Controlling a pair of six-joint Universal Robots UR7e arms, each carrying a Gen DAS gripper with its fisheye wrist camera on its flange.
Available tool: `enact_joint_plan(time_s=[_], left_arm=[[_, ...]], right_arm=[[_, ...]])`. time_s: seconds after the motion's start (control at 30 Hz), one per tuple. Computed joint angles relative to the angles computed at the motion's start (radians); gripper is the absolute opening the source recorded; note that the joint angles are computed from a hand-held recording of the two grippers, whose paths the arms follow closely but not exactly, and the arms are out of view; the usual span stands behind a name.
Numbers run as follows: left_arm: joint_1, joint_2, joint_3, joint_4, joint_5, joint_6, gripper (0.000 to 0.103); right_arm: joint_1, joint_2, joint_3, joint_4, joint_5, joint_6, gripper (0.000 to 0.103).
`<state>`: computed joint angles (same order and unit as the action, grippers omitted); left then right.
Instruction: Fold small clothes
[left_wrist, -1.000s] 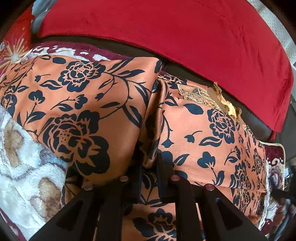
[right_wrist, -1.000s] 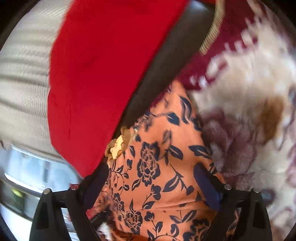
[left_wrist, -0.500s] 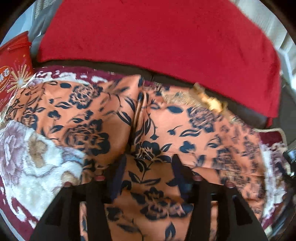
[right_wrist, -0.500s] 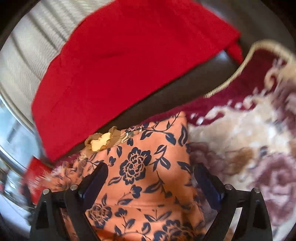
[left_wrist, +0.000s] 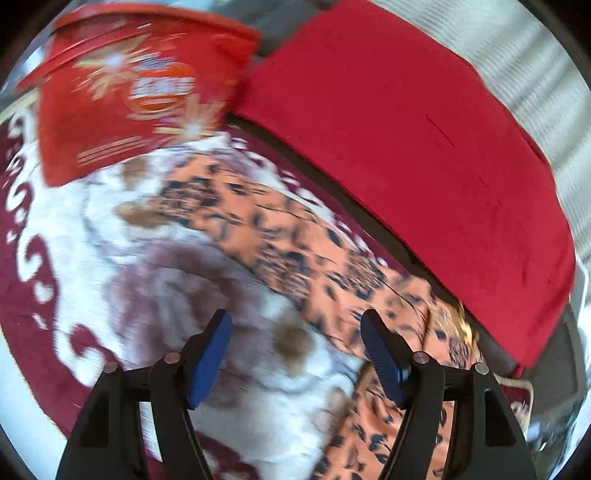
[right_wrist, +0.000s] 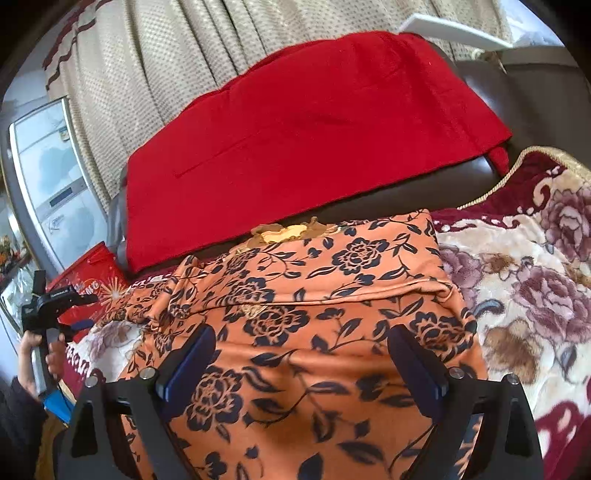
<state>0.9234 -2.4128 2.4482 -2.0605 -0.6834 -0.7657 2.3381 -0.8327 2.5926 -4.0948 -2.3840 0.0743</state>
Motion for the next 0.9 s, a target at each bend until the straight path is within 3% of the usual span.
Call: enact_joint_plan(time_s=[0.1,0.33,0.53,0.63,0.87,0.9], left_arm=[[0.071,0.006,-0.003,-0.066,-0.002,0.034,0.073],[0.309,0.157,-0.05,-0.346,-0.156,0.161,0.073],[0.474,0.311,-0.115,-0.497,-0.286,0.21,0.073],[0.532,0.368,-0.134,-0.576,-0.317,0.222,0.073],[0.591,0.434,-0.173,-0.645,-0.371,0.215,0.071],[0.605,0.445,-0.179,-0.65,-0.373,0.193,0.057]], right_arm=[[0.045,0.019,-0.013,0.004,-0.026,-0.005,0.096],[0.069,0.03,-0.012,-0.022,-0.018,-0.012,0.096],[0.074,0.036,-0.034,0.004,-0.011,-0.04,0.096],[0.07,0.038,-0.039,0.006,0.003,-0.044,0.096],[0.034,0.059,-0.034,-0.027,0.024,-0.044,0.096],[0.027,0.065,-0.034,-0.036,0.028,-0.047,0.096]])
